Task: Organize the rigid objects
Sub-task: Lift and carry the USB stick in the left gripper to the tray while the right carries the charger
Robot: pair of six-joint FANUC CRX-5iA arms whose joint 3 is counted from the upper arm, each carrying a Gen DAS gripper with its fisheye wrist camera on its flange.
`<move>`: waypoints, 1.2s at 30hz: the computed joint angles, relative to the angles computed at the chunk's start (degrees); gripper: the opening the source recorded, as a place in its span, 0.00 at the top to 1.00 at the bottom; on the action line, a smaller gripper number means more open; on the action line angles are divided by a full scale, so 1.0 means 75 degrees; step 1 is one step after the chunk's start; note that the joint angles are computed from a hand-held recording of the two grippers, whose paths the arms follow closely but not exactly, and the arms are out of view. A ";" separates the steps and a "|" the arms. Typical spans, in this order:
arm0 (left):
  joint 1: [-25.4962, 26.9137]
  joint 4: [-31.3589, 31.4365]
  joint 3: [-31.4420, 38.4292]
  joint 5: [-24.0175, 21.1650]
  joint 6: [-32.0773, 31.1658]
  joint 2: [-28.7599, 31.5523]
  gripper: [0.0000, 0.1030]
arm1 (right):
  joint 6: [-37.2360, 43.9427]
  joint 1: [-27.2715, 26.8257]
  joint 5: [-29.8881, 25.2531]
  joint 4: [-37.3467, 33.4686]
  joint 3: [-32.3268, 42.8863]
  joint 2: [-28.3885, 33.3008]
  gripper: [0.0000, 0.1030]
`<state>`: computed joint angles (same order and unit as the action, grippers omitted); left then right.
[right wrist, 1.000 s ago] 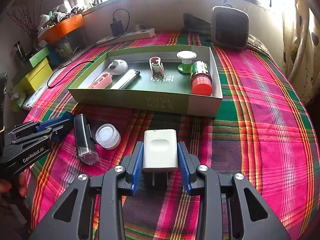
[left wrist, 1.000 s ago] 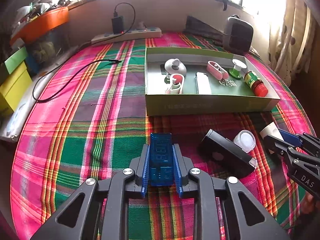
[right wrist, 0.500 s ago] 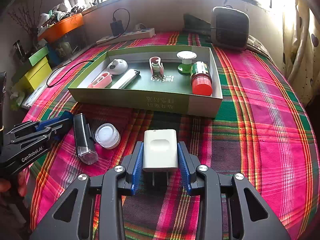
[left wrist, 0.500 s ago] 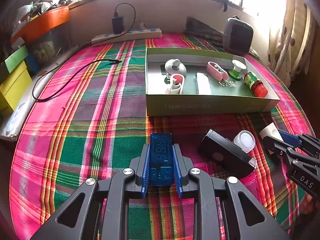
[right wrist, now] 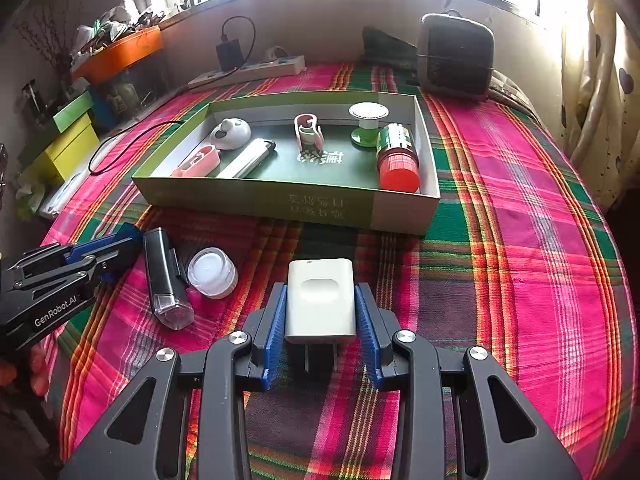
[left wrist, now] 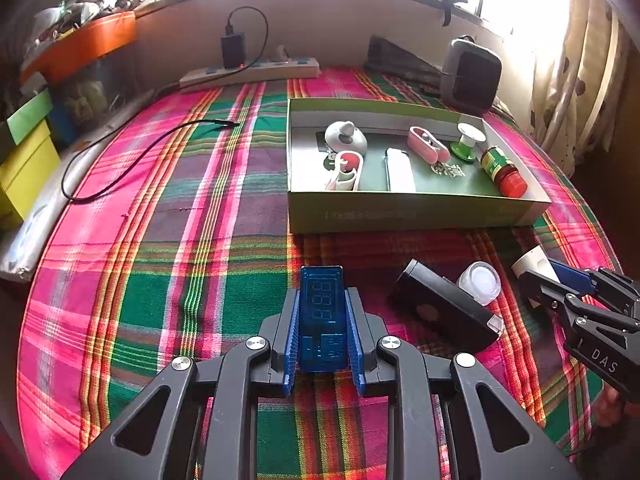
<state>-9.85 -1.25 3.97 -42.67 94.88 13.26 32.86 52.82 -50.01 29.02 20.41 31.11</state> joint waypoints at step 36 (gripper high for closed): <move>0.0047 0.0783 0.0734 0.0282 -0.0942 0.0260 0.80 | 0.0653 -0.0159 -0.0246 0.0318 0.1175 0.0396 0.66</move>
